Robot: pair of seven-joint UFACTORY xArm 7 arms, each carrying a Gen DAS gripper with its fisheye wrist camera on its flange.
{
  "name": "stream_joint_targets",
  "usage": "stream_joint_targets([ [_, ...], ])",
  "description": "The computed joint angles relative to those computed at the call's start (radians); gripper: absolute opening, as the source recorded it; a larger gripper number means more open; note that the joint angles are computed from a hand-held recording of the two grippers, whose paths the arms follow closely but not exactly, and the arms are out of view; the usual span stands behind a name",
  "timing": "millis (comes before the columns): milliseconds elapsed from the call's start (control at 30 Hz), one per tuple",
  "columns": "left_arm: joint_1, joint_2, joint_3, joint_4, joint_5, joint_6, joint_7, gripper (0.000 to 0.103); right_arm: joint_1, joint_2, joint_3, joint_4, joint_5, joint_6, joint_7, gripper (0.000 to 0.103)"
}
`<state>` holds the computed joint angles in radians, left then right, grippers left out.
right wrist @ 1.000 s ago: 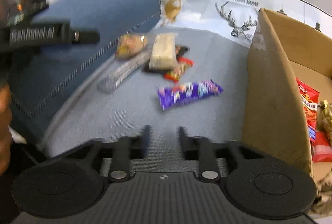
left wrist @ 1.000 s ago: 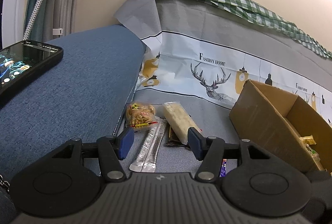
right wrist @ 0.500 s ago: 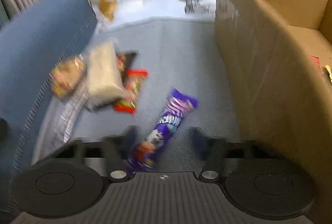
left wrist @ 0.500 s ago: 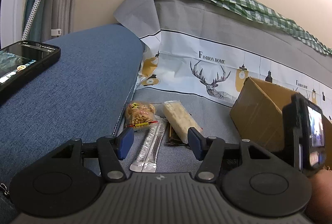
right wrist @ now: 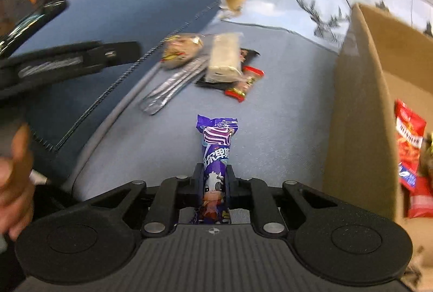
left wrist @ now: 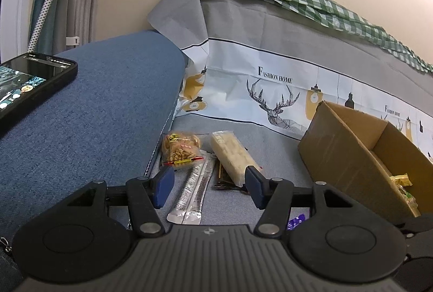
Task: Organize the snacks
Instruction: 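Grasp the silver stick packet with the left tool while the right tool holds the purple bar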
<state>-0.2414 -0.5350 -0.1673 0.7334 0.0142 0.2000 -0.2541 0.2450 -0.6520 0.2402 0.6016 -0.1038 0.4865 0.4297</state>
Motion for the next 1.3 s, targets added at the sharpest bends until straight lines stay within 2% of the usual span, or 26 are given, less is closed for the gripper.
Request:
stream_joint_targets([
  [167,0.005,0.031,-0.006,0.035,0.005,0.058,-0.002,0.063,-0.047,-0.027,0.047,-0.054,-0.058,-0.040,0.039,0.015],
  [267,0.019,0.061,-0.020,0.066,0.021,0.105,-0.012,0.063,-0.046,-0.011,0.049,-0.068,-0.072,-0.051,0.042,0.018],
  [400,0.051,0.119,-0.051,0.116,0.069,0.159,-0.054,0.062,-0.034,-0.007,0.038,-0.071,-0.070,-0.041,0.049,0.034],
  [600,0.107,0.257,-0.109,0.215,0.219,0.200,-0.190,0.062,-0.015,0.005,0.023,-0.064,-0.066,-0.011,0.023,0.038],
  [733,0.123,0.342,-0.140,0.282,0.411,0.248,-0.300,0.062,-0.010,0.015,0.017,-0.064,-0.061,-0.009,0.016,0.039],
  [800,0.110,0.368,-0.132,0.298,0.460,0.264,-0.324,0.062,-0.008,0.014,0.014,-0.069,-0.060,-0.016,0.013,0.039],
  [867,0.083,0.390,-0.106,0.314,0.451,0.287,-0.311,0.060,-0.007,0.013,0.015,-0.074,-0.060,-0.022,0.011,0.039],
  [900,0.066,0.392,-0.085,0.310,0.424,0.279,-0.293,0.055,-0.006,0.013,0.013,-0.075,-0.059,-0.024,0.008,0.039],
  [933,0.049,0.389,-0.064,0.305,0.394,0.264,-0.274,0.040,-0.003,0.013,0.011,-0.077,-0.057,-0.027,0.005,0.038],
  [967,0.032,0.382,-0.043,0.295,0.348,0.250,-0.241,0.037,-0.002,0.012,0.009,-0.077,-0.055,-0.028,0.002,0.037],
  [1000,0.021,0.376,-0.032,0.289,0.325,0.245,-0.223,0.033,0.000,0.012,0.006,-0.079,-0.051,-0.031,0.001,0.032],
  [1033,0.010,0.371,-0.022,0.286,0.294,0.243,-0.196,0.028,0.002,0.011,0.005,-0.080,-0.047,-0.035,0.001,0.022],
  [1133,-0.026,0.346,0.003,0.286,0.172,0.272,-0.090,0.025,-0.002,0.010,0.007,-0.084,-0.042,-0.046,0.007,0.016],
  [1300,-0.044,0.285,-0.007,0.324,0.093,0.473,-0.048,0.025,-0.010,0.007,0.016,-0.087,-0.040,-0.055,0.027,0.016],
])
